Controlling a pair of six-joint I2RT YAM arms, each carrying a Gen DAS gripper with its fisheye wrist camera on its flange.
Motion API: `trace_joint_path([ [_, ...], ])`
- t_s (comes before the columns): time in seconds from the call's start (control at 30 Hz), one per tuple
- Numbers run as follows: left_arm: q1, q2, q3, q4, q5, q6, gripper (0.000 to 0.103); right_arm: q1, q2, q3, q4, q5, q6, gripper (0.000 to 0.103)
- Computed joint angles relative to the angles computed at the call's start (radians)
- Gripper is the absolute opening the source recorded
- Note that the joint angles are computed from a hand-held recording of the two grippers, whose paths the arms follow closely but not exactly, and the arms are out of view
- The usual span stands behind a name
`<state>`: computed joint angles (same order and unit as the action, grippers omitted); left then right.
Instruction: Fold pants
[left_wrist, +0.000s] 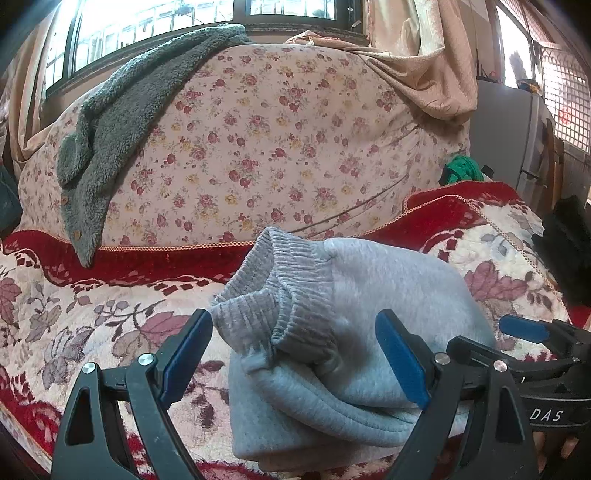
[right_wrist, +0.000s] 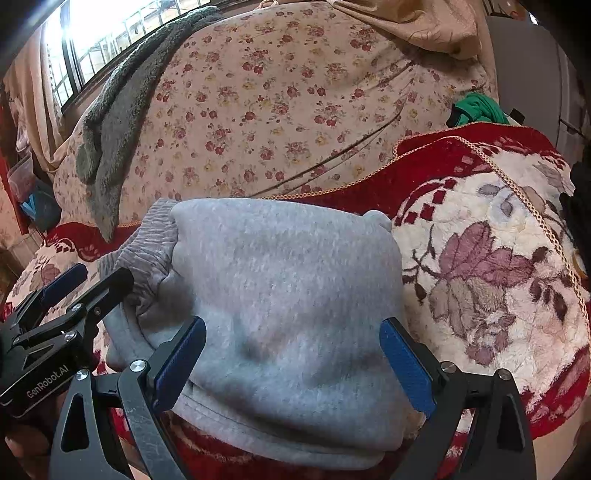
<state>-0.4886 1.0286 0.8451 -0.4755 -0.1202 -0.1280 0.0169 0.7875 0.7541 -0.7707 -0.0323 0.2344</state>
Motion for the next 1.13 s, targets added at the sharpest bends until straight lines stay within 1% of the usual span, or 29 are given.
trace_joint_path([
  [0.6,-0.002,0.002,0.006,-0.001,0.001,0.001,0.089,-0.01,0.014,0.004,-0.002,-0.012,-0.01,0.098],
  [0.73,0.009,0.001,-0.003,0.012,0.012,0.01,0.089,-0.02,0.016,0.002,-0.001,-0.02,-0.019,0.098],
  [0.83,0.014,-0.006,-0.02,0.044,0.016,0.029,0.089,-0.027,0.019,0.0,-0.001,-0.026,-0.023,0.098],
  [1.0,0.011,-0.019,-0.032,0.071,0.006,0.047,0.089,-0.021,0.024,0.002,0.0,-0.021,-0.018,0.098],
  [1.13,0.007,-0.025,-0.026,0.047,-0.001,0.044,0.089,-0.016,0.026,0.002,0.005,-0.014,-0.013,0.098],
])
